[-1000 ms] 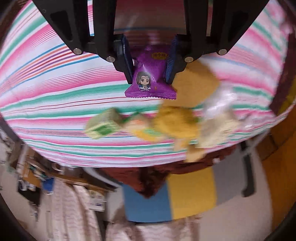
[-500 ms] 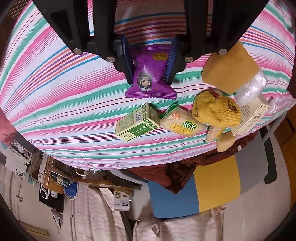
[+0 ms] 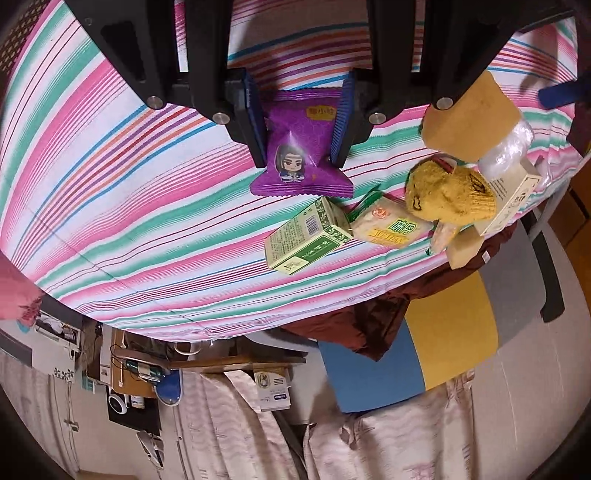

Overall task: Organize objects
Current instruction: 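Grasp a second yellow sponge with the left tool, then carry the sponge into the gold tray with the left tool while the right tool drops its purple packet in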

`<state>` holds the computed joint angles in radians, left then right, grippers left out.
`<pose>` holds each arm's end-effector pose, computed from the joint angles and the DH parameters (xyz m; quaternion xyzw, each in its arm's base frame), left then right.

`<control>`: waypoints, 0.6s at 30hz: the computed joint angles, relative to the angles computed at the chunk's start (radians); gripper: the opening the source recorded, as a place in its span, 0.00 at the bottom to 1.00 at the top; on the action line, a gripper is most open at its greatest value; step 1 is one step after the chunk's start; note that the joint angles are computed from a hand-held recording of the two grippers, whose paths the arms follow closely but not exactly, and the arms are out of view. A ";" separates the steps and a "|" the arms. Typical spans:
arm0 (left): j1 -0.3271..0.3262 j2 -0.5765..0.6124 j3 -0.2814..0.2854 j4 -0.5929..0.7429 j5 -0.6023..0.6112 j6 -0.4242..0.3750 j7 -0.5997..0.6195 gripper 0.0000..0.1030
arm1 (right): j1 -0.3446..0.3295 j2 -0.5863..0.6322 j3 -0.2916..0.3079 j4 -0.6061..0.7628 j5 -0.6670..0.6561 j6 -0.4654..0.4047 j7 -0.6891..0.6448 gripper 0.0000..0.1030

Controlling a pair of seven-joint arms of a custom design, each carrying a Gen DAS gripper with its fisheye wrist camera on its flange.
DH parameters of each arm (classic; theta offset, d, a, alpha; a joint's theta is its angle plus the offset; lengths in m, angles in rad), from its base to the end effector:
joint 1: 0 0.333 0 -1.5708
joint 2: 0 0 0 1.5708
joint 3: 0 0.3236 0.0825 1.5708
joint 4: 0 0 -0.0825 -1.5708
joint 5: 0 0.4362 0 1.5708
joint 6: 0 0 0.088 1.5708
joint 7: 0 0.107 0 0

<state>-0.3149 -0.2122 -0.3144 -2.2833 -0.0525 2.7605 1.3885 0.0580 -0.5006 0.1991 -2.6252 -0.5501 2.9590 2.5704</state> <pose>0.4600 -0.3408 0.4972 -0.5123 0.7913 -0.3043 0.1370 0.4420 0.1551 0.4743 -0.5654 0.7085 -0.2544 0.3372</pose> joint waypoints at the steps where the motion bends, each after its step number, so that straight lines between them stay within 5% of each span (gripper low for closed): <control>1: 0.006 0.022 -0.006 0.018 0.022 0.000 0.001 0.93 | 0.000 0.001 -0.001 0.000 0.001 0.003 0.001 0.33; 4: 0.015 0.081 -0.018 0.069 0.106 -0.010 0.002 0.88 | -0.006 0.003 0.002 0.000 0.003 0.007 0.007 0.33; 7: 0.012 0.123 -0.021 0.098 0.199 -0.017 -0.015 0.66 | -0.011 0.003 0.007 0.000 0.001 0.010 0.012 0.33; 10: -0.010 0.126 0.001 0.085 0.141 0.016 0.026 0.58 | -0.012 0.004 0.007 -0.001 -0.002 0.012 0.014 0.33; 18: 0.007 0.056 -0.012 -0.011 0.170 0.104 -0.025 0.56 | -0.048 -0.007 0.044 -0.001 -0.039 0.006 0.056 0.33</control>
<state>-0.3078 -0.1564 -0.3261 -2.2945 0.1175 2.8644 1.3633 0.0103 -0.5076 0.2433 -2.6261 -0.5892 2.9651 2.6261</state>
